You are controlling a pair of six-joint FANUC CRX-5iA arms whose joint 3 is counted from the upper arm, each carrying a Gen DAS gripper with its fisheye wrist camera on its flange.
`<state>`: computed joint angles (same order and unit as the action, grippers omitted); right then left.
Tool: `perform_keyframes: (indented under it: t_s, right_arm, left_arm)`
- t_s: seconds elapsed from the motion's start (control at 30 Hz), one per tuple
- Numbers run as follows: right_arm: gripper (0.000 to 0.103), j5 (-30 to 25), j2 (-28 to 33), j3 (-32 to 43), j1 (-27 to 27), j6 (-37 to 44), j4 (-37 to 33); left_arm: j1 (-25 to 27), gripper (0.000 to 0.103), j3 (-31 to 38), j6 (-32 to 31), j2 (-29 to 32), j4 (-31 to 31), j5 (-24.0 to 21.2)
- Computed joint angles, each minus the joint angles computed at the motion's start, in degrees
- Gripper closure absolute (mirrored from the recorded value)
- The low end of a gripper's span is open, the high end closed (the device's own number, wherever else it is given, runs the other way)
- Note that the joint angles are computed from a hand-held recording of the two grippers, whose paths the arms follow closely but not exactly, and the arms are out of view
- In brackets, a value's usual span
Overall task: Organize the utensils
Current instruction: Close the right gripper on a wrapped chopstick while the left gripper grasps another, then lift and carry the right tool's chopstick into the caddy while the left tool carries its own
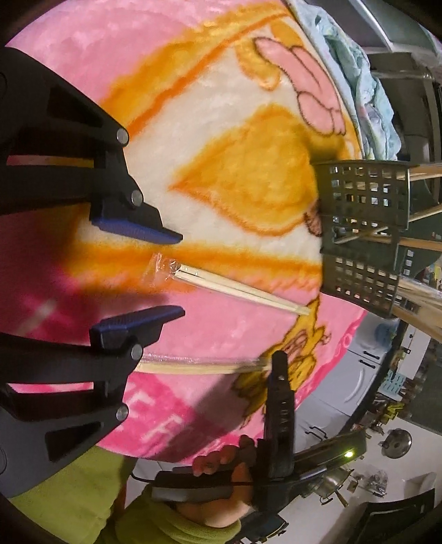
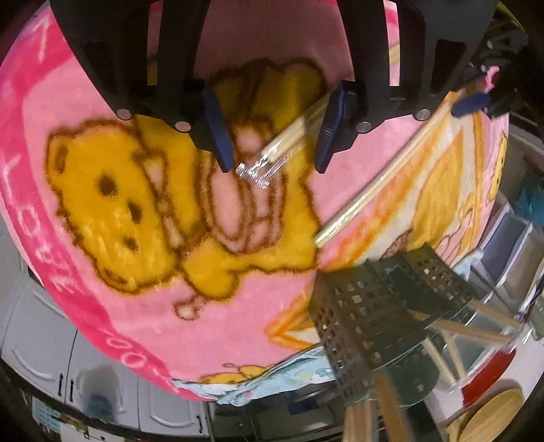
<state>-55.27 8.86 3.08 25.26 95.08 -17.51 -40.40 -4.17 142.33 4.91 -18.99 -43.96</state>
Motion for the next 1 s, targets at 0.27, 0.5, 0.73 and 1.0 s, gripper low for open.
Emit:
perform_keyframes:
  t_s: [0.27,0.5,0.73,1.0]
  right_arm:
    - [0.091,-0.1,1.0,1.0,-0.5,-1.4,0.4]
    - [0.099,0.6,-0.3,0.9,-1.5,2.3,-3.1]
    - [0.100,4.4,-4.1,-0.6,-1.4,5.6,-4.5]
    - [0.100,9.1,-8.7,-2.5,-0.9,9.5,-4.9]
  left_arm:
    - [0.0,0.088,-0.1,0.8,0.1,-1.1,-0.6]
    - [0.6,0.094,-1.2,0.6,-0.7,-0.9,0.9]
    - [0.2,0.096,-0.7,0.9,-1.9,-2.2,0.5]
    - [-1.8,0.097,2.4,4.0,-3.8,-8.4,-1.7]
